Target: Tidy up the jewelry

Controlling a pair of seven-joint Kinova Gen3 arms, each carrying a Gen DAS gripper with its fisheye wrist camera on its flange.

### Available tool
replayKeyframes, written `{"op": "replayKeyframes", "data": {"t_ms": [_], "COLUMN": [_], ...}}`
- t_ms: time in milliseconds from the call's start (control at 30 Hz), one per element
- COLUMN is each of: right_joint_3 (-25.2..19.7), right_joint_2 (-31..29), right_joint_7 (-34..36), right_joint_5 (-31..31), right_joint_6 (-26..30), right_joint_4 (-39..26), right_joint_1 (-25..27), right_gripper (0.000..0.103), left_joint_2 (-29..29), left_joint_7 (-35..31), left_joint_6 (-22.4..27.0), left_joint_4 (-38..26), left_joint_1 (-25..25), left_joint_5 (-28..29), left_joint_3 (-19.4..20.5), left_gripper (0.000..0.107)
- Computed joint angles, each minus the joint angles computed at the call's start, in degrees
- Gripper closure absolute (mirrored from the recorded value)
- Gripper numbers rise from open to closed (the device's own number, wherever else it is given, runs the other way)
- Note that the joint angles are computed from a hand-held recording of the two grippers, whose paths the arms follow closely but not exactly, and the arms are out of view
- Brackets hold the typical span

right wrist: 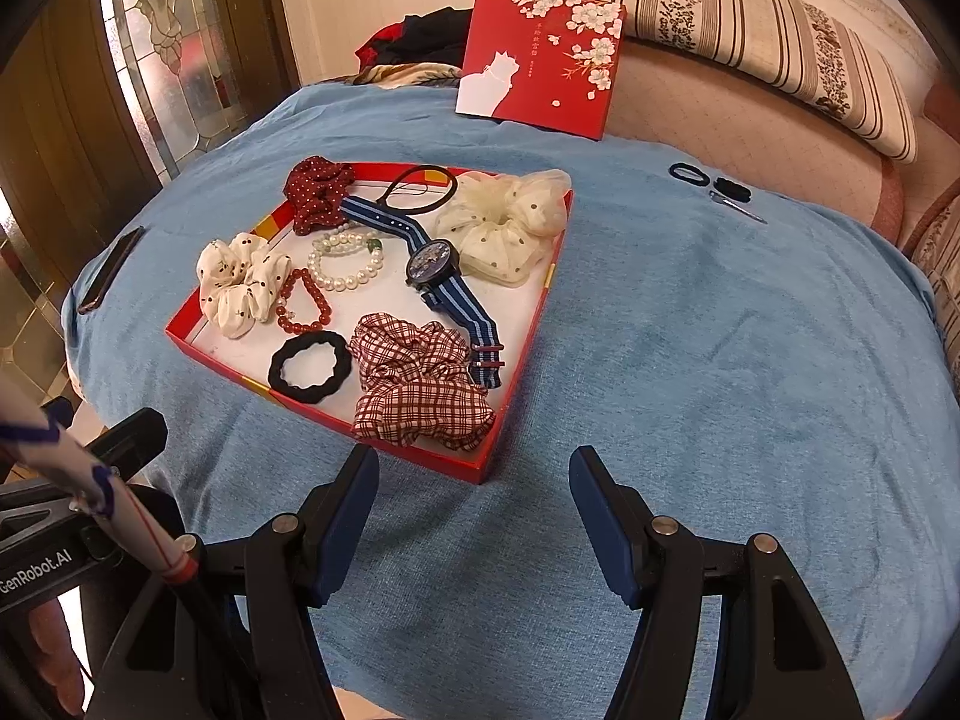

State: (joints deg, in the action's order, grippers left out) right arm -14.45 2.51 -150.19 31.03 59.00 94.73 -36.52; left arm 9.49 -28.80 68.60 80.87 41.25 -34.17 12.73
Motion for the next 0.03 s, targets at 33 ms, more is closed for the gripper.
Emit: {"op": "replayKeyframes", "data": {"t_ms": [33], "right_joint_3": [0.03], "right_joint_2": [-0.18], "right_joint_7": [0.00], "right_joint_5": [-0.17], "right_joint_6": [-0.18], "right_joint_4": [0.16], "right_joint_1": [0.08], "right_gripper": [0.033], "left_joint_2": [0.13], "left_joint_7": [-0.02], "left_joint_6": [0.40], "left_joint_4": [-0.30], "left_joint_1": [0.13], "left_joint_5": [-0.19], "left_joint_3": [0.02], "left_gripper": [0.005]}}
